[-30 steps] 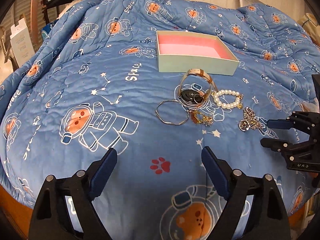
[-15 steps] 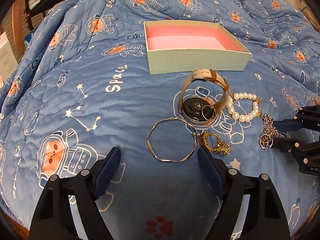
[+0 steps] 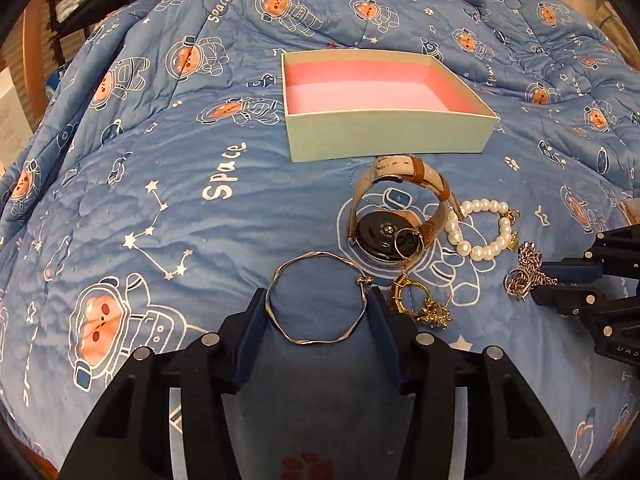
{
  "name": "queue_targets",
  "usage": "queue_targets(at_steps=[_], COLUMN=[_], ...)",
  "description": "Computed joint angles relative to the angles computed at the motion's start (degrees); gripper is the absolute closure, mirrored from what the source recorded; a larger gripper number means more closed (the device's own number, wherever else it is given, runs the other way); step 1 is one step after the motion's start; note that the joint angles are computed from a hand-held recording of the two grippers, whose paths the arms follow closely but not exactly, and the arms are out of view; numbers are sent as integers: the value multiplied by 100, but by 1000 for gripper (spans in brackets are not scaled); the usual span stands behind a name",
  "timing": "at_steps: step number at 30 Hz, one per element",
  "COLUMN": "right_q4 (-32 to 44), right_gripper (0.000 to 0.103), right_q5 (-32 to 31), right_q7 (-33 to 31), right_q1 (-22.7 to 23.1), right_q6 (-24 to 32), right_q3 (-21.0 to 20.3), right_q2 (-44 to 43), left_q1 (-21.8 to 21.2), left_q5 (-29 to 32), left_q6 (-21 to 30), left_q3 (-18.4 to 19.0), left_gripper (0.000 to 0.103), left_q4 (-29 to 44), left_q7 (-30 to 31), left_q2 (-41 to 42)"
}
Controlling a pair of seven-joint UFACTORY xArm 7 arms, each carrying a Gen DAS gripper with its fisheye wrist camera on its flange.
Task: Organize jewelry
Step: 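Grasp the thin silver bangle with the left tool while the right tool grasps the silver chain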
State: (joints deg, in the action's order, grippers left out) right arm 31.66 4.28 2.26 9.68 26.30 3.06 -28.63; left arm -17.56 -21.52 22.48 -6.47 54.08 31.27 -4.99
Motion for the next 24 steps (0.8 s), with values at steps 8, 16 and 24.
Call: queue_targets(at_steps=[8, 16, 24], right_q4=[-32, -59, 59], right_gripper=[86, 88, 90], right_q5=[46, 220, 242], right_q7=[158, 99, -65], right_q1=[-1, 146, 204], right_q6=[78, 191, 400], right_q3=[1, -87, -91], right_q2=[-125, -437, -780], left_q1=[-23, -113, -221], left_q5=[-376, -647, -685], left_q6=[113, 255, 334], left_q3=[67, 162, 247], left_gripper=[54, 54, 54], left_q4=[-37, -216, -317], left_q7=[90, 185, 261], left_q2=[-127, -512, -797])
